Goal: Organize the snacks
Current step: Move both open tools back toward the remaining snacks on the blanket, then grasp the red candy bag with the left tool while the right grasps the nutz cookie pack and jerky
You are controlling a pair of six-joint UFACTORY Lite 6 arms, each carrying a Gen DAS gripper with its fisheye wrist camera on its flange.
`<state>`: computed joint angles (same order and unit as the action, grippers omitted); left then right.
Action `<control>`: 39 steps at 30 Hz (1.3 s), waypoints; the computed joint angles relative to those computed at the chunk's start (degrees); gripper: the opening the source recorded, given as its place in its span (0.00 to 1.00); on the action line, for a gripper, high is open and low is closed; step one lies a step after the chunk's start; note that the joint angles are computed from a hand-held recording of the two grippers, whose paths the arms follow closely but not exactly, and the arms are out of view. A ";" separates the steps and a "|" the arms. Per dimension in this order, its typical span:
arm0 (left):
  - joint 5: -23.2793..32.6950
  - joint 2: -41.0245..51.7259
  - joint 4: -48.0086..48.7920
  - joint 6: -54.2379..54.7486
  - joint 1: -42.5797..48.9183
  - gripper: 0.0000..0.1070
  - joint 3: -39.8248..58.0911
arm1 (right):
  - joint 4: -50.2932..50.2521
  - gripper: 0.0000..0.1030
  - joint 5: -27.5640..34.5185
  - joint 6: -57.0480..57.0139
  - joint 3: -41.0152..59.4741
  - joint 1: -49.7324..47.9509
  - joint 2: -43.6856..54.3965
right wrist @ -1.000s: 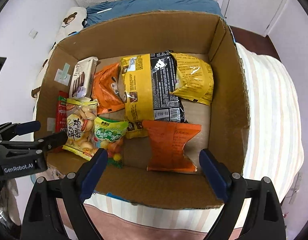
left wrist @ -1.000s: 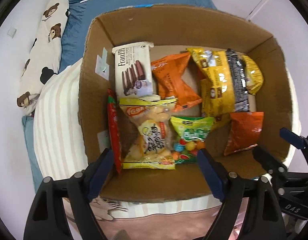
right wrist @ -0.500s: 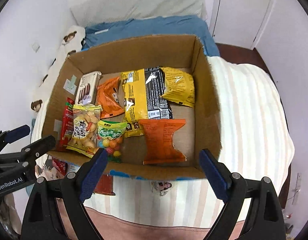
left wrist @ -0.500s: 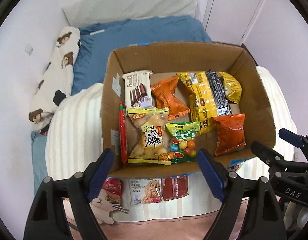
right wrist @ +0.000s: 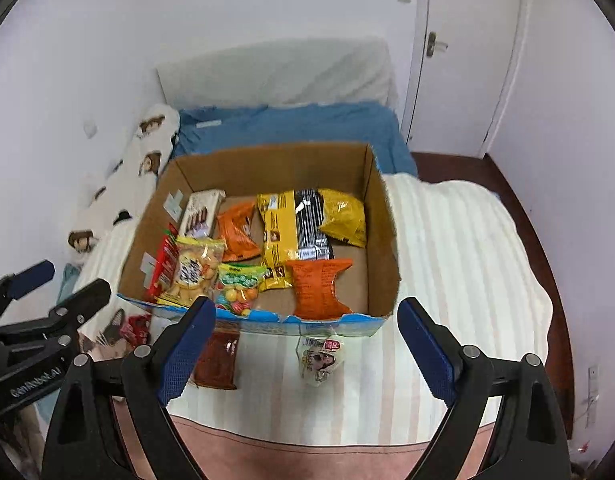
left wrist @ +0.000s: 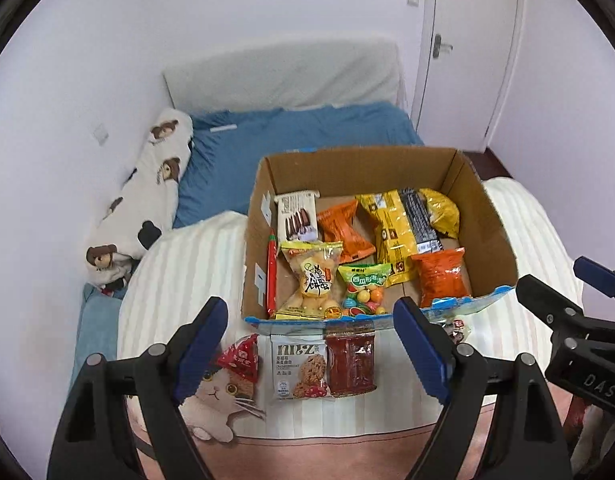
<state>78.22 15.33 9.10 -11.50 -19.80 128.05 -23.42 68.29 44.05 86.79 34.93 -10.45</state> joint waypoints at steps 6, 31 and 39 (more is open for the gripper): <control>-8.53 -17.69 5.23 -6.71 -3.05 0.79 -19.76 | -3.53 0.92 3.77 10.73 -3.81 10.37 -7.66; -25.98 -31.53 2.49 6.72 31.93 0.79 -70.67 | 31.65 0.81 -35.66 -0.52 -28.92 4.62 11.03; -28.79 -21.17 3.67 8.83 35.64 0.79 -64.91 | 35.04 0.81 -36.31 -2.45 -8.66 8.13 35.01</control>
<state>49.43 -5.83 12.77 -2.66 15.84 63.14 11.62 31.98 41.61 78.13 43.06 24.56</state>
